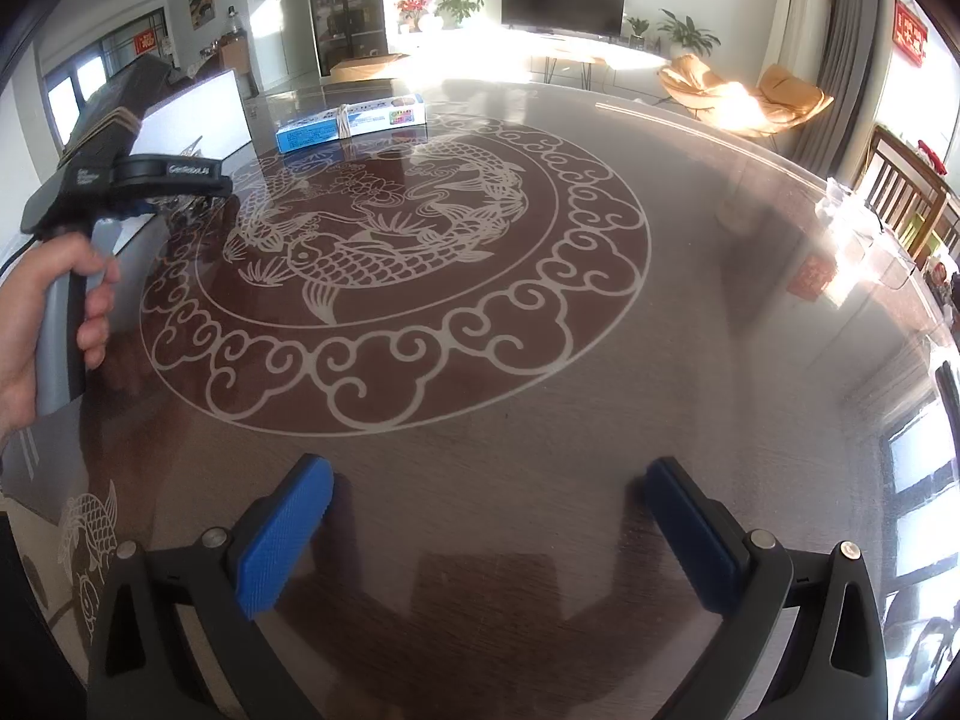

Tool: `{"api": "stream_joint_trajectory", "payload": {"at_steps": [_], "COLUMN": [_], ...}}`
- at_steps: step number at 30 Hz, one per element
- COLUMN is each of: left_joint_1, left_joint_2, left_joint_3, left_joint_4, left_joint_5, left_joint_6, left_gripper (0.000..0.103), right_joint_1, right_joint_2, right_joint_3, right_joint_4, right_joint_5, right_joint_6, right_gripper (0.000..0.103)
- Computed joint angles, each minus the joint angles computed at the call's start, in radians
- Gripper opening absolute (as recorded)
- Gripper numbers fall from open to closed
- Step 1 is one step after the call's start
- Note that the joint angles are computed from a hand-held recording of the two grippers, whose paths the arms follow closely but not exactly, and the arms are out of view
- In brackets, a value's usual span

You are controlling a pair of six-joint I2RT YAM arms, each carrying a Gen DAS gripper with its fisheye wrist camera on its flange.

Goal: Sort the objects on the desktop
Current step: 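Grasp the silver rhinestone bow clip with the left tool, then grasp the blue toe-nail cream box with the right tool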

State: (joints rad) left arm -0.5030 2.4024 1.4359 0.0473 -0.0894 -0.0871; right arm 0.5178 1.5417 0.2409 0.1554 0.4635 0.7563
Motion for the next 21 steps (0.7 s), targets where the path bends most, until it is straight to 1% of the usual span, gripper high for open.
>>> {"api": "stream_joint_trajectory", "payload": {"at_steps": [1, 2, 4, 8, 9, 10, 12, 15, 16, 18, 19, 20, 21], "left_joint_1": [0.014, 0.015, 0.025, 0.04, 0.04, 0.036, 0.036, 0.029, 0.03, 0.03, 0.03, 0.029, 0.03], "left_joint_2": [-0.039, -0.078, -0.114, -0.124, -0.123, -0.121, -0.128, -0.121, -0.121, -0.121, -0.121, -0.122, -0.121], "left_joint_3": [-0.073, -0.146, -0.222, -0.244, -0.242, -0.238, -0.251, -0.235, -0.235, -0.235, -0.236, -0.236, -0.236], "left_joint_4": [0.036, 0.071, 0.114, 0.131, 0.129, 0.127, 0.134, 0.124, 0.124, 0.124, 0.124, 0.124, 0.125], "left_joint_5": [0.028, 0.032, 0.05, 0.066, 0.065, 0.063, 0.064, 0.061, 0.061, 0.061, 0.061, 0.061, 0.062], "left_joint_6": [0.022, 0.039, 0.063, 0.069, 0.069, 0.065, 0.065, 0.059, 0.059, 0.059, 0.059, 0.059, 0.06], "left_gripper": [0.065, 0.065, 0.065, 0.065, 0.065, 0.065, 0.065, 0.065, 0.065, 0.065, 0.065, 0.065, 0.065], "right_joint_1": [0.001, 0.001, 0.001, -0.009, -0.014, -0.023, -0.065, -0.196, -0.253, -0.35, -0.387, -0.41, -0.42], "right_joint_2": [0.003, 0.003, 0.003, 0.028, 0.044, 0.053, 0.087, 0.16, 0.197, 0.272, 0.31, 0.352, 0.398], "right_joint_3": [0.003, 0.004, 0.005, 0.031, 0.044, 0.05, 0.065, 0.119, 0.156, 0.264, 0.328, 0.407, 0.498], "right_joint_4": [-0.001, -0.002, -0.003, 0.0, 0.014, 0.039, 0.121, 0.216, 0.227, 0.204, 0.187, 0.156, 0.115], "right_joint_5": [0.001, 0.001, 0.001, -0.004, -0.015, -0.036, -0.119, -0.294, -0.357, -0.457, -0.48, -0.474, -0.446], "right_joint_6": [0.0, 0.0, 0.0, -0.003, -0.026, -0.077, -0.246, -0.531, -0.621, -0.792, -0.88, -0.954, -1.017], "right_gripper": [0.103, 0.103, 0.103, 0.103, 0.103, 0.103, 0.103, 0.103, 0.103, 0.103, 0.103, 0.103, 0.103]}}
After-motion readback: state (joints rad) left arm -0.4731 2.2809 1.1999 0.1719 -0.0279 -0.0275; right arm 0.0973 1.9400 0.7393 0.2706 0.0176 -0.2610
